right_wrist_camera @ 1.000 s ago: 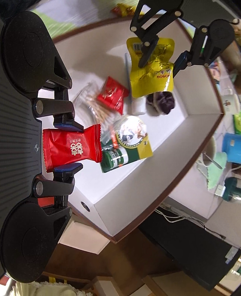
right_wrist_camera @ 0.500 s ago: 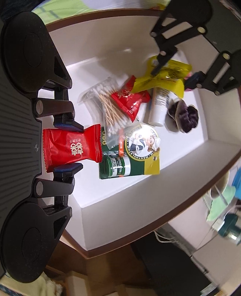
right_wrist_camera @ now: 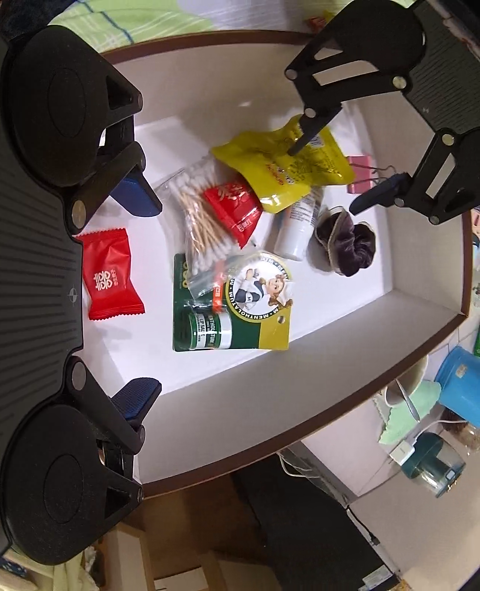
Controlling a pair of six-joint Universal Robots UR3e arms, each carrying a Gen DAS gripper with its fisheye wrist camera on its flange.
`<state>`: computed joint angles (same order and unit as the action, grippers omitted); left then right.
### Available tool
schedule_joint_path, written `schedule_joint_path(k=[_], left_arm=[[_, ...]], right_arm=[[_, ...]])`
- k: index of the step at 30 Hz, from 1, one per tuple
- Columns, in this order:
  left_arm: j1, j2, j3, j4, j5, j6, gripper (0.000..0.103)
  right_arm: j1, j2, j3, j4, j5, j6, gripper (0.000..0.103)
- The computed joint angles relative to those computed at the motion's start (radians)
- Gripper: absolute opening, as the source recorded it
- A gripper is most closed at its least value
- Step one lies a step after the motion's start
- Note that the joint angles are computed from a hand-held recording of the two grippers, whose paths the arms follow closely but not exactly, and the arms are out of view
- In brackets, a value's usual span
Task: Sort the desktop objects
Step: 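Withdraw both tools from the box back toward the remaining snacks on the cloth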
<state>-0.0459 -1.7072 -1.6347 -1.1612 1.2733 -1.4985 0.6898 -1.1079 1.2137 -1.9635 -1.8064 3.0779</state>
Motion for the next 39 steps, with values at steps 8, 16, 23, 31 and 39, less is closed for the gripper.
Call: schedule_joint_path(k=[8,16,23,31,39], left_arm=[[0.016,0.067,-0.043,0.031,-0.021,-0.019,0.063],[0.061,0.162,-0.073,0.003,-0.058,-0.026,0.067],[0.151,0.306,-0.111,-0.115,-0.136,0.052,0.067],[0.373,0.458,-0.073,-0.407,-0.282,0.199,0.068],[0.683,0.52,0.041,-0.804,-0.347,0.498,0.071]], right_arm=[[0.022,-0.054,0.051,-0.04,-0.014,0.092,0.096],[0.061,-0.125,0.114,-0.107,-0.042,0.255,0.097],[0.12,-0.172,0.122,-0.096,-0.095,0.395,0.097],[0.199,-0.223,0.128,-0.09,-0.157,0.611,0.097],[0.306,-0.16,0.0,-0.006,-0.217,0.762,0.097]])
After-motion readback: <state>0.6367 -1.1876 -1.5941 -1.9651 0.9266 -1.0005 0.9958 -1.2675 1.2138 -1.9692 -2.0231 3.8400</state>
